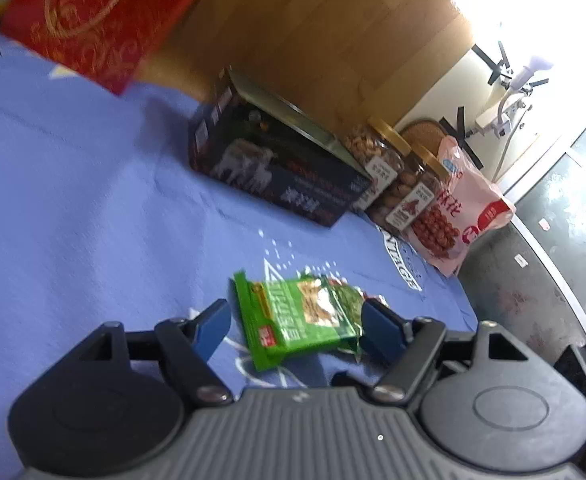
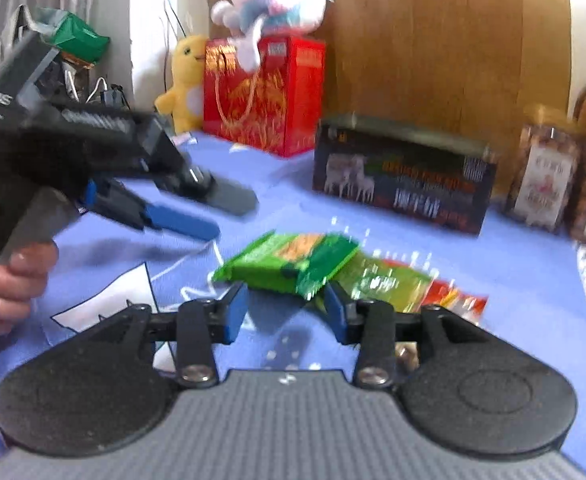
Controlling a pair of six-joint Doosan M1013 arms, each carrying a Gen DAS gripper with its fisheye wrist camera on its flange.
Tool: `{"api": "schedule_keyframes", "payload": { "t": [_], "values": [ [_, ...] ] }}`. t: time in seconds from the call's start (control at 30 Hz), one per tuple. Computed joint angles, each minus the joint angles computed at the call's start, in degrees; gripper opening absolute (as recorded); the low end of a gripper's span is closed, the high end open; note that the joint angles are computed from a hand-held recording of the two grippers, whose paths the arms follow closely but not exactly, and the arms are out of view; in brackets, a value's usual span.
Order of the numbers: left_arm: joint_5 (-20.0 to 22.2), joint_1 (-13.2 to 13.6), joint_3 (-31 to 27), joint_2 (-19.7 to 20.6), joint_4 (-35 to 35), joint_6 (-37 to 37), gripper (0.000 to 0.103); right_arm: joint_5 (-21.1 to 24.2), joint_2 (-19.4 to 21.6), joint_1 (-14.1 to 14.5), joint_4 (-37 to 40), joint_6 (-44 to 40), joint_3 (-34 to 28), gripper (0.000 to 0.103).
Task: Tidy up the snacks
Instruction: 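Lift the green cracker packet with the left tool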
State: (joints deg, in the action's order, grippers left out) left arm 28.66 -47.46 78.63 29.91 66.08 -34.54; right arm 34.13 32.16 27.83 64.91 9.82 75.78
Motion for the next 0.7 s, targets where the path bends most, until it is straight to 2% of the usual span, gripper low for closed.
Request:
{"api": "schedule_keyframes", "payload": {
  "t": [0.1, 0.2, 0.33, 0.37, 0.43, 0.53, 0.7],
  "values": [
    [-2.17, 0.41, -0.38, 0.72, -1.5, 0.37, 0.074, -2.11, 0.52, 0.73, -1.95, -1.03, -0.84, 0.055],
    [-2.15, 0.22, -1.04, 1.38, -1.53, 1.39, 0.074, 0.3, 2.43, 0.96, -7.94, 5.83, -4.18, 0.056],
    [-1.21, -0.04, -1.63, 1.76, -1.32, 2.1, 0.073, -0.26, 2.72, 1.44, -7.95, 4.52, -4.34, 0.054],
    [-1.03, -0.07, -1.73, 1.81, -1.36, 2.14, 0.073, -0.78, 2.57, 1.53, -8.02, 4.36, -4.07, 0.05],
    [-0.68, -0.11, -2.03, 1.95, -1.54, 2.18, 0.073, -1.4, 2.41, 1.49, -7.69, 4.62, -3.81, 0.046],
    [-0.87, -0.05, -2.51, 2.1, -2.44, 3.05, 0.073, -2.41, 2.09, 1.45, -6.34, 4.31, -3.31, 0.045],
    [-1.72, 0.09, -3.26, 2.22, -2.71, 3.77, 0.073, -4.78, 1.08, 1.3, 1.17, -2.55, -1.7, 0.045]
  ]
}}
